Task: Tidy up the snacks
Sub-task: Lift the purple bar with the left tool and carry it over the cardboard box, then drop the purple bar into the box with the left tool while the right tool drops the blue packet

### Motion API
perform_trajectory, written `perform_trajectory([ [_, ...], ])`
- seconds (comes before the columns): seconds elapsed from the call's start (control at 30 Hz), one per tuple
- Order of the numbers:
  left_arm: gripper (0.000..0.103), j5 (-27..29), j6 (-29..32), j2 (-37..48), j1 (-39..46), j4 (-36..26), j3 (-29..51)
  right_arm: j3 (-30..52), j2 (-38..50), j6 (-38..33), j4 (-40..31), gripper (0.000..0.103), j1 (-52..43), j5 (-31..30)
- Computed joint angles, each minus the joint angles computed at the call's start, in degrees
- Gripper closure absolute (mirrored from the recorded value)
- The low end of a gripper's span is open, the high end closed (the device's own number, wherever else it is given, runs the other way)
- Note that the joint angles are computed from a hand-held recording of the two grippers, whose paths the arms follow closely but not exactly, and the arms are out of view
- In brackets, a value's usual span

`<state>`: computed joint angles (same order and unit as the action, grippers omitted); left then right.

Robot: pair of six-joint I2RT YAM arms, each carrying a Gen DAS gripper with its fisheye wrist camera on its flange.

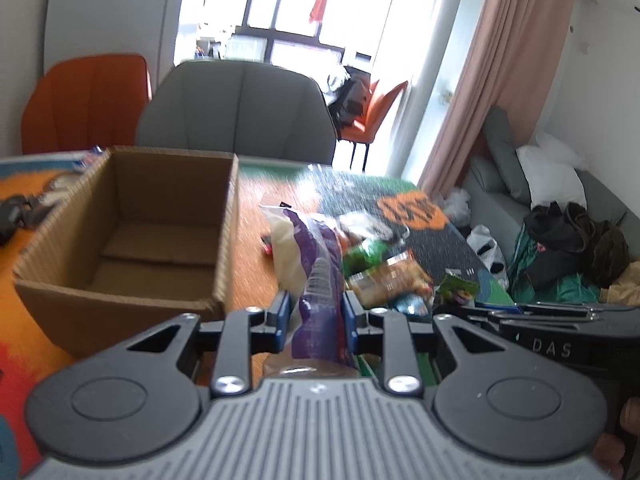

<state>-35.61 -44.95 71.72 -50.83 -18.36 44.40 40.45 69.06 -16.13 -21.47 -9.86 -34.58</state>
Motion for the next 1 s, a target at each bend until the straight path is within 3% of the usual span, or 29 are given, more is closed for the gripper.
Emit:
perform_trajectory([
  [0.13,0.077,-1.50,1.56,-3.43,1.40,-2.70,0.73,3.07,-0.04,2.87,-0.78,0.076,2.57,-1.25],
  [0.47,0.077,-1.63,5.39,-12.15,8.41,-8.13,0.16,7.95,1.01,7.33,1.30,0.076,13.14,4.47],
  [0.73,0.077,5.17,11.58,-15.49,19.38,-8.16,-1.62,12.34,5.28,11.28,3.19,0.076,21.28,7.73],
  [1.0,0.077,14.37,16.61,-11.23,29.55,-4.56,-2.03,17.94,13.62,13.16,3.77,0.076,28.49,11.31],
])
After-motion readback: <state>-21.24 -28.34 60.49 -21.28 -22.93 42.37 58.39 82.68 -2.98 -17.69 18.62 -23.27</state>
